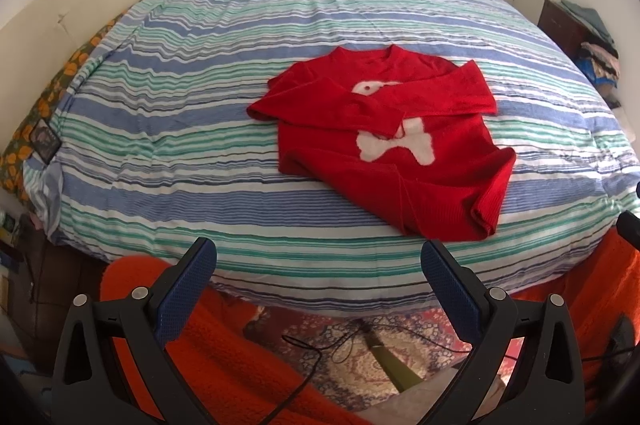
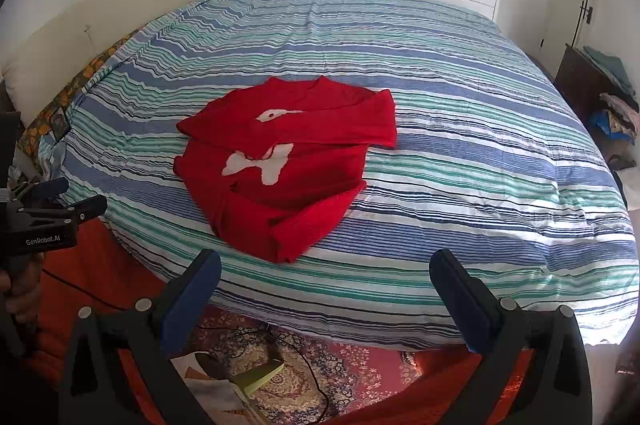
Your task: Fold small clothes
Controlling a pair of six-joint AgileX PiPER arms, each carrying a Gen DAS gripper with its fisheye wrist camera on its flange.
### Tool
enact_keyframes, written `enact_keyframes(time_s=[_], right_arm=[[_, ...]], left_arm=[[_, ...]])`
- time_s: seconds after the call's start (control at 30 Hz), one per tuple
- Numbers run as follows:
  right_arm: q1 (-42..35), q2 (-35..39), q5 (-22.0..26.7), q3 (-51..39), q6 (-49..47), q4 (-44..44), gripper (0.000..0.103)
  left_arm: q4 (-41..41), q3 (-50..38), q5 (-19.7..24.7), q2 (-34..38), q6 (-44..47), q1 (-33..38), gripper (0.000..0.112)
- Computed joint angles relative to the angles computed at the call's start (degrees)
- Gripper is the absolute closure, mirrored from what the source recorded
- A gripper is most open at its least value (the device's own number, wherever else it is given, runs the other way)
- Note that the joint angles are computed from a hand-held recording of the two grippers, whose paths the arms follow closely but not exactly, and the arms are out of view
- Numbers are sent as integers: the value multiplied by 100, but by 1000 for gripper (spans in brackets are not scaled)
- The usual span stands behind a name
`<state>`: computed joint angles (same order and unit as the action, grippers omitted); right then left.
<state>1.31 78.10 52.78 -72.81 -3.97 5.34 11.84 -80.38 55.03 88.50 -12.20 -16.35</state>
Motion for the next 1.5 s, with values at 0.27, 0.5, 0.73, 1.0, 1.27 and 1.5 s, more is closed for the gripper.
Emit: enact_keyframes(time_s=[0.27, 0.5, 0.73, 1.0, 1.27, 1.5], right_arm=[[49, 26, 19, -21, 61, -22, 0], [89, 35, 13, -23, 112, -51, 0], [99, 39, 19, -21, 136, -41, 0], [115, 54, 7, -21, 158, -46, 0], [36, -69, -54, 52, 307, -108, 0], [-200, 86, -171, 212, 152, 41, 0]], left_arm=[[-12, 21, 11, 13, 11, 8, 10], [-30, 21, 19, 12, 35, 19, 10], [-1, 25, 32, 32, 8, -25, 10], [37, 21, 28, 62, 22, 9, 10], [-107, 145, 72, 145, 12, 412, 10], [-559, -446, 139, 831, 538, 206, 11]])
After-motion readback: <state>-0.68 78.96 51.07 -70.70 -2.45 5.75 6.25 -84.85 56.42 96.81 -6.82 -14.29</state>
